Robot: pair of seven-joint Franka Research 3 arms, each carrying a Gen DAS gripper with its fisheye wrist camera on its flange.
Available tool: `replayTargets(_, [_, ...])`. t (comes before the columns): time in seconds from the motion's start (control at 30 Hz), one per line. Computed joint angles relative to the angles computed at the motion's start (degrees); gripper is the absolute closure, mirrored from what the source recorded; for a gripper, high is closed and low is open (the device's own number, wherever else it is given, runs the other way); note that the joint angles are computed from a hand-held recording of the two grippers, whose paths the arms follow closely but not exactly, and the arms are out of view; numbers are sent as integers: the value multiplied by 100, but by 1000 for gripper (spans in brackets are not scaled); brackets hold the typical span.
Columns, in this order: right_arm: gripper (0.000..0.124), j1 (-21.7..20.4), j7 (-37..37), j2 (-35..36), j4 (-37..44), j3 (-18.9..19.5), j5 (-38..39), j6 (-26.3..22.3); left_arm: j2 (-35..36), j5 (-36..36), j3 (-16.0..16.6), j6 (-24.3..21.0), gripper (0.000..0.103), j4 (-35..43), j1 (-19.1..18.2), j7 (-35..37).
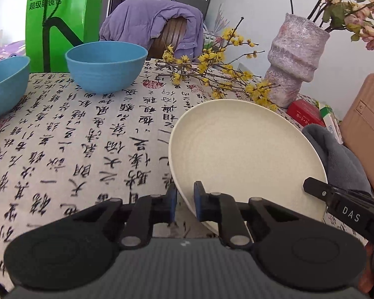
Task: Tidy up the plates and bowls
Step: 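Close both grippers on the rim of the third cream plate, then carry the cream plate with both grippers over the plate stack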
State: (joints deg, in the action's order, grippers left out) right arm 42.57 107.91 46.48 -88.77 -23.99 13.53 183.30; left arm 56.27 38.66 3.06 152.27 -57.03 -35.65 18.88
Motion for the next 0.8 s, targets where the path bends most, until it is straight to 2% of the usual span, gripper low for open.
replayTargets(0.03, [110, 109, -23, -218, -384, -7, 12, 216, -314, 258, -8, 135, 89, -500, -31, -304])
replayTargets(0.07, [110, 227, -70, -408, -717, -35, 82, 378, -616, 304, 184, 311, 89, -995, -198, -518])
replayTargets(0.17, [110, 549, -326, -949, -1603, -82, 320, 792, -1294, 906, 431, 568, 89, -2024, -513, -1350])
replayTargets(0.27, [110, 946, -597, -1410, -2357, -222, 624, 1185, -1885, 1766, 714, 667, 89, -2863, -928, -2388])
replayTargets(0.37, [110, 1478, -938, -1812, -3040, -456, 1059, 1549, -2374, 2459, 786, 577, 89, -3514, -1222, -3185])
replayTargets(0.53, [110, 2076, -1528, -2499, -4104, -450, 1826, 2195, -3082, 3467, 683, 128, 89, -4444, -1620, -4387])
replayTargets(0.7, [110, 2297, -2002, -3248, -5105, -37, 2308, 2786, -3832, 4114, 312, -216, 89, -5467, -1753, -5373])
replayTargets(0.8, [110, 2409, -2239, -3512, -5443, 232, 2792, 3034, -4086, 4266, 44, -539, 89, -5775, -1739, -5520])
